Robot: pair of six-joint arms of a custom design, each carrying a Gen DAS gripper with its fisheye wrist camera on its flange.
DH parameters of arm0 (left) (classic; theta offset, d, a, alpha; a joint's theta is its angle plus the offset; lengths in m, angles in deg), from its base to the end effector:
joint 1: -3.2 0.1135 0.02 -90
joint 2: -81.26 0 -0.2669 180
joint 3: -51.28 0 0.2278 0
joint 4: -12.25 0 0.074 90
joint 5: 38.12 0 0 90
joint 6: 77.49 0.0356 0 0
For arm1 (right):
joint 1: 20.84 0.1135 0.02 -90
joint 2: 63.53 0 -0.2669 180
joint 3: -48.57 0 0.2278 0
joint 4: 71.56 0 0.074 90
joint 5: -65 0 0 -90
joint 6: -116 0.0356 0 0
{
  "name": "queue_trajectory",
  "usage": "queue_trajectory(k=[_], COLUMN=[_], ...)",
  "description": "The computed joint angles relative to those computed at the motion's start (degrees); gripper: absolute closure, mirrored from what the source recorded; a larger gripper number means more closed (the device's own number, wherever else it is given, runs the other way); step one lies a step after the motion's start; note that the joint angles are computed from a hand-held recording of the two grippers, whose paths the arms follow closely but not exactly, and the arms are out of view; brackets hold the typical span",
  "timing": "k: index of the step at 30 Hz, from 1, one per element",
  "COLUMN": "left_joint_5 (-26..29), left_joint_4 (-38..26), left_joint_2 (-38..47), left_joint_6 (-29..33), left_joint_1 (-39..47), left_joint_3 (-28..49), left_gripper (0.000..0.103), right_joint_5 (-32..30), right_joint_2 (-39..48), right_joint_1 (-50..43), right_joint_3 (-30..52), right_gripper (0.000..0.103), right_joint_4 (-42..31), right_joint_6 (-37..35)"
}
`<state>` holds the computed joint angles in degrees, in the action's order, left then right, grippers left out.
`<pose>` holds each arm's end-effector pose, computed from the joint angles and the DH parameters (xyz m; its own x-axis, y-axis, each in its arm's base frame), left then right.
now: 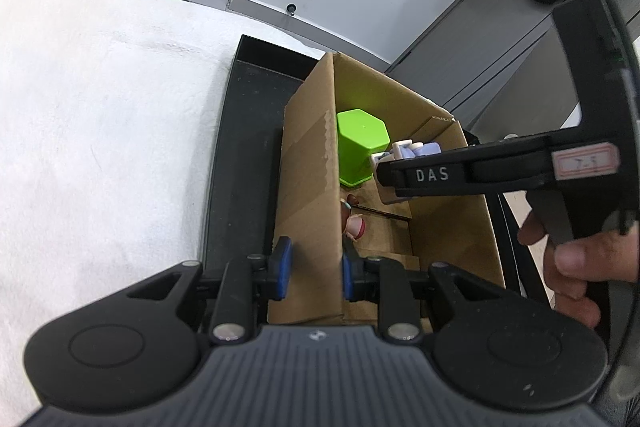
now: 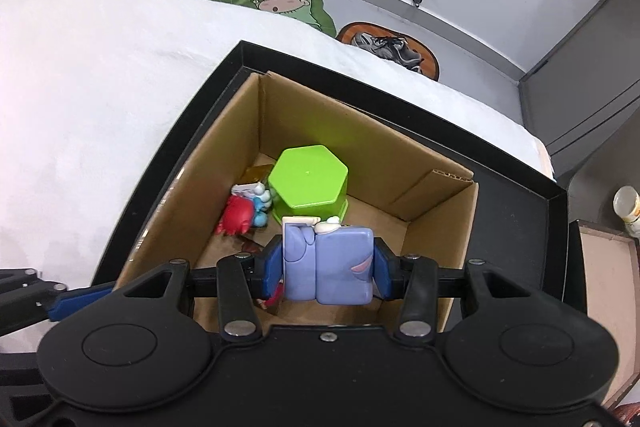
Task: Organize rigid objects
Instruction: 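Carry the lavender toy into the box and open the right tool, then move the right tool to the pink doll figurine and grasp it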
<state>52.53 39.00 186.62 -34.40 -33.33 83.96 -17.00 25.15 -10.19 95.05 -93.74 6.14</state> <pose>0.1884 -0.1401 0.0747 -0.8337 -0.2912 -0.4692 -0.0107 0.8580 -0.5135 0.2268 0.0376 0.1288 -0.7914 -0.4911 -0.3641 -0.4175 0.8692 -0.2649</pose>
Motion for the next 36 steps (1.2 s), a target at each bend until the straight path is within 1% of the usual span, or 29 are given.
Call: queue_trajectory(k=[3, 4, 5, 10, 14, 18, 20, 24, 28, 31, 36], left_joint_5=[0.19, 0.13, 0.05, 0.16, 0.19, 0.06, -0.04, -0.1, -0.11, -0.15, -0.12], left_joint_4=[0.15, 0.07, -0.11, -0.12, -0.34, -0.28, -0.47, -0.53, -0.67, -0.64, -0.79], left_joint_2=[0.16, 0.16, 0.17, -0.11, -0.24, -0.33, -0.37, -0.4, -0.5, -0.53, -0.76], left_joint_6=[0.04, 0.04, 0.09, 0.28, 0.26, 0.23, 0.24, 0.45, 0.39, 0.51, 0.47], left_joint_1=[0.2, 0.13, 0.03, 0.02, -0.01, -0.06, -0.17, -0.12, -0.13, -0.13, -0.13], left_joint_3=[0.02, 0.1, 0.22, 0.1, 0.22, 0.04, 0.14, 0.13, 0.19, 0.15, 0.08], left_gripper=[0.08, 0.08, 0.078, 0.078, 0.078, 0.078, 0.078, 0.078, 0.078, 0.078, 0.078], right_joint_5=[3.3, 5.05, 6.04, 5.33, 3.92, 1.0, -0.74, -2.36, -5.04, -7.49, -9.51], right_joint_2=[-0.04, -0.21, -0.56, -3.46, -6.29, -10.22, -11.87, -13.94, -15.76, -17.37, -20.35], right_joint_1=[1.16, 1.87, 2.24, 1.22, -0.55, -3.34, -5.23, -7.52, -10.64, -13.91, -19.14], right_joint_3=[-1.99, -2.89, -3.5, -3.97, -3.69, -3.54, -2.95, -2.03, -0.54, 0.48, 0.48], right_gripper=[0.058, 0.06, 0.06, 0.058, 0.058, 0.057, 0.055, 0.053, 0.049, 0.049, 0.048], right_joint_4=[3.76, 5.18, 6.08, 4.37, 1.38, -2.67, -5.09, -8.19, -12.73, -16.73, -19.84], right_joint_6=[-1.82, -2.35, -2.9, -3.62, -3.88, -4.48, -5.02, -5.58, -7.21, -8.73, -12.72])
